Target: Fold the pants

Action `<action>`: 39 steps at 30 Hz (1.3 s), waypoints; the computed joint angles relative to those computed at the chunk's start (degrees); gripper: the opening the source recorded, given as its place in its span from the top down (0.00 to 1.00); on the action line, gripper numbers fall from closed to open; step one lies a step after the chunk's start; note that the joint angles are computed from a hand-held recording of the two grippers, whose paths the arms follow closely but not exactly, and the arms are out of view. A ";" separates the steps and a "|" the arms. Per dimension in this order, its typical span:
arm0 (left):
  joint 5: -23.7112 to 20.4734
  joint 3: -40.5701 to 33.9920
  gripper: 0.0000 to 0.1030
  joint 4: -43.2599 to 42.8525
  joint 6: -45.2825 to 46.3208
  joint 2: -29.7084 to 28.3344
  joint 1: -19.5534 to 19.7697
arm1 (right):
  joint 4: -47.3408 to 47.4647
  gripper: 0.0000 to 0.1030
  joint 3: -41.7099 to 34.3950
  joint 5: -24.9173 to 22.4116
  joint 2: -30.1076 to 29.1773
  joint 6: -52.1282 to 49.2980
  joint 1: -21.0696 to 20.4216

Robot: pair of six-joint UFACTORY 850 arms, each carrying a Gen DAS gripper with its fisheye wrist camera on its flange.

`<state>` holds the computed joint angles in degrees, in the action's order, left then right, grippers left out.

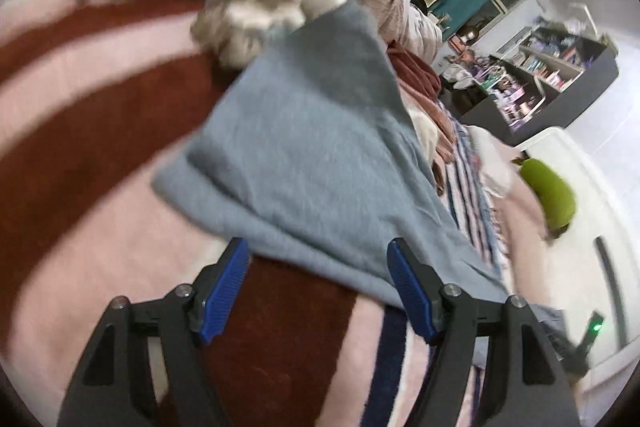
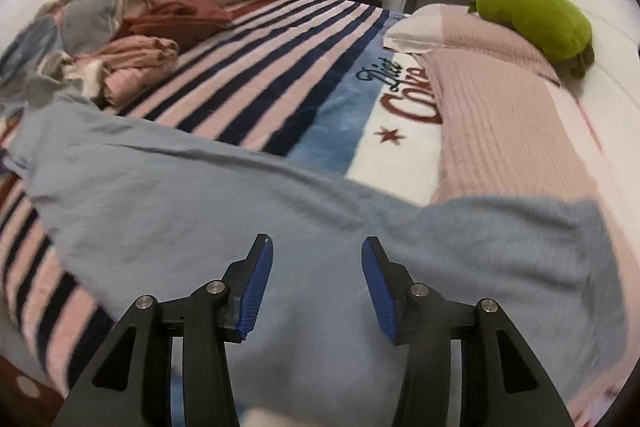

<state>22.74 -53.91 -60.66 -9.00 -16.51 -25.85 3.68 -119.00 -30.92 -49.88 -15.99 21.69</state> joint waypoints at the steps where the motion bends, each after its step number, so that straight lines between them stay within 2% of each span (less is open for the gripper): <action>1: 0.84 0.32 0.34 3.26 -3.51 -0.48 0.16 | 1.53 0.60 2.06 0.43 1.29 0.01 0.15; 3: 3.00 0.75 0.34 7.88 -8.11 -1.14 0.74 | 3.25 0.60 6.11 1.94 3.73 0.75 0.54; 6: 4.99 -0.59 0.34 8.27 -10.06 -2.37 1.16 | 4.51 0.60 10.18 3.07 6.15 1.71 1.10; 8: 5.76 -2.21 0.35 5.71 -8.01 -3.41 1.28 | 4.52 0.60 12.12 3.48 7.30 2.51 1.47; 9: 5.99 -2.64 0.38 5.44 -7.81 -3.78 1.58 | 4.35 0.60 13.59 4.16 8.19 3.22 1.77; 11: 6.29 -4.13 0.55 2.19 -4.71 -5.00 1.98 | 4.63 0.60 15.43 5.35 9.35 3.79 2.00; 13: 6.11 -5.27 0.87 0.55 -3.98 -5.94 2.60 | 5.66 0.60 17.38 6.60 10.67 4.13 2.15; 15: 7.59 -4.52 0.92 3.36 -7.71 -5.73 2.82 | 7.56 0.60 19.00 7.34 11.88 3.35 2.08; 21: 13.44 -1.10 0.94 -1.18 0.38 -1.19 0.58 | 6.99 0.60 22.16 8.33 14.63 4.52 2.29; 27: 21.62 4.95 0.94 -14.45 13.06 7.13 -2.01 | 11.75 0.60 25.40 9.33 17.59 0.79 2.76; 30: 23.85 8.16 0.94 -19.75 19.08 11.38 -2.29 | 15.20 0.60 27.06 9.42 19.16 -2.90 3.41; 33: 27.22 10.33 0.94 -28.74 28.80 15.22 -2.62 | 20.93 0.59 28.96 9.36 20.54 -9.09 4.27; 37: 29.25 12.97 0.94 -33.55 33.24 19.04 -3.53 | 29.41 0.59 32.27 9.67 22.10 -17.67 5.38; 39: 29.75 12.53 0.94 -34.20 35.47 19.19 -4.24 | 34.23 0.59 34.03 10.48 22.87 -22.23 5.70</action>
